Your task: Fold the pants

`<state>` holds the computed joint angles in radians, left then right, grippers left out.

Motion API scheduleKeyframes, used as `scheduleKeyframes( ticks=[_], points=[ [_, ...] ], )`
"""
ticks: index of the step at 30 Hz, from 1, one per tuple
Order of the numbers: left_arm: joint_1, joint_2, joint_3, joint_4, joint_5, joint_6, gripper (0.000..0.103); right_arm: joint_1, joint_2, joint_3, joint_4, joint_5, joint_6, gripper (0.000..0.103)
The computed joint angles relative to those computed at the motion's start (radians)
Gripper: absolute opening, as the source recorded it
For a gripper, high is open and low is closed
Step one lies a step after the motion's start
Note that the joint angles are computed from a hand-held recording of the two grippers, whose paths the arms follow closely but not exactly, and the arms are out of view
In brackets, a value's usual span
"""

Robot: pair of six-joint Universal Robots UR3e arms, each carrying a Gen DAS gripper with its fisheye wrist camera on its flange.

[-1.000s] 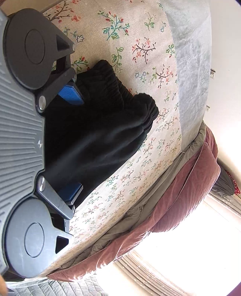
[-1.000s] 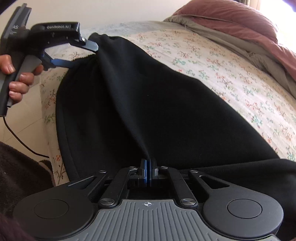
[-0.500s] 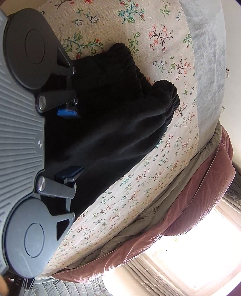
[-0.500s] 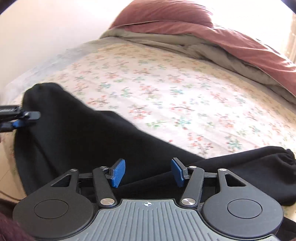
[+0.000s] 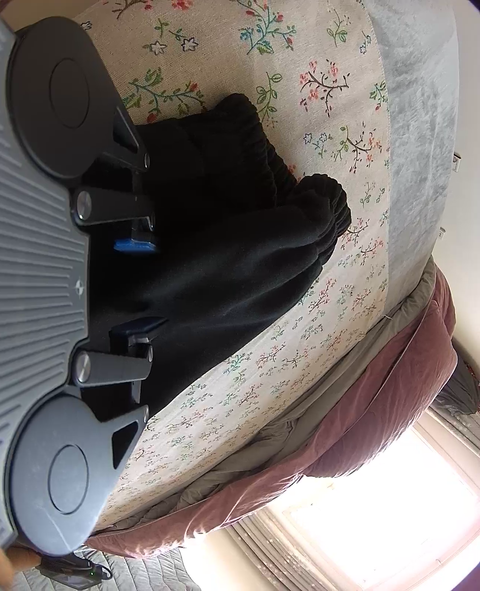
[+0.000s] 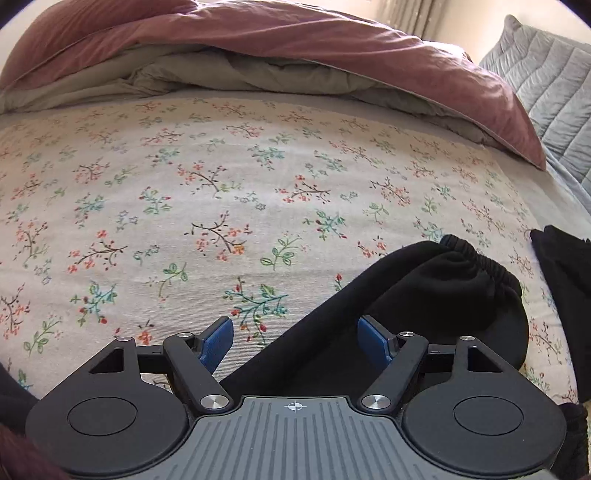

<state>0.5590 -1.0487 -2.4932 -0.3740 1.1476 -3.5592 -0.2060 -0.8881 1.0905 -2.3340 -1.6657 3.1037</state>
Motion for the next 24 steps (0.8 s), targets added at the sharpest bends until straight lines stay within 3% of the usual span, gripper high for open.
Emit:
scheduleKeyframes(
  ticks=[2, 3, 4, 5, 6, 11, 15, 20, 24],
  points=[
    [0.008, 0.012, -0.003, -0.004, -0.002, 0.001, 0.032, 0.011, 0.067, -0.086, 0.063, -0.073, 0.052, 0.072],
    [0.015, 0.022, -0.001, -0.016, -0.008, 0.004, 0.024, 0.011, 0.078, -0.092, 0.064, -0.09, 0.063, 0.064],
    [0.02, 0.029, -0.001, -0.022, -0.012, 0.006, 0.015, 0.004, 0.071, -0.062, 0.031, -0.082, 0.072, 0.052],
    [0.022, 0.03, 0.0, -0.019, -0.015, 0.003, 0.011, -0.005, 0.058, -0.044, 0.023, -0.065, 0.073, 0.02],
    [0.026, 0.036, -0.002, -0.017, -0.025, 0.002, 0.009, -0.009, 0.049, -0.043, 0.035, -0.058, 0.068, 0.006],
    [0.005, 0.079, -0.01, 0.01, 0.005, -0.011, 0.009, -0.06, -0.133, 0.142, -0.093, -0.006, -0.018, 0.002],
    [0.135, 0.305, -0.041, -0.206, -0.104, 0.051, 0.009, -0.182, -0.362, 0.348, -0.165, 0.129, -0.081, 0.002],
    [0.2, 0.492, -0.017, -0.466, -0.119, 0.061, 0.009, -0.422, -0.709, 0.637, -0.114, 0.382, -0.198, 0.002],
    [0.113, 0.501, 0.035, -0.52, 0.009, 0.075, 0.009, -0.653, -0.966, 0.863, 0.035, 0.572, -0.37, 0.001]
  ],
)
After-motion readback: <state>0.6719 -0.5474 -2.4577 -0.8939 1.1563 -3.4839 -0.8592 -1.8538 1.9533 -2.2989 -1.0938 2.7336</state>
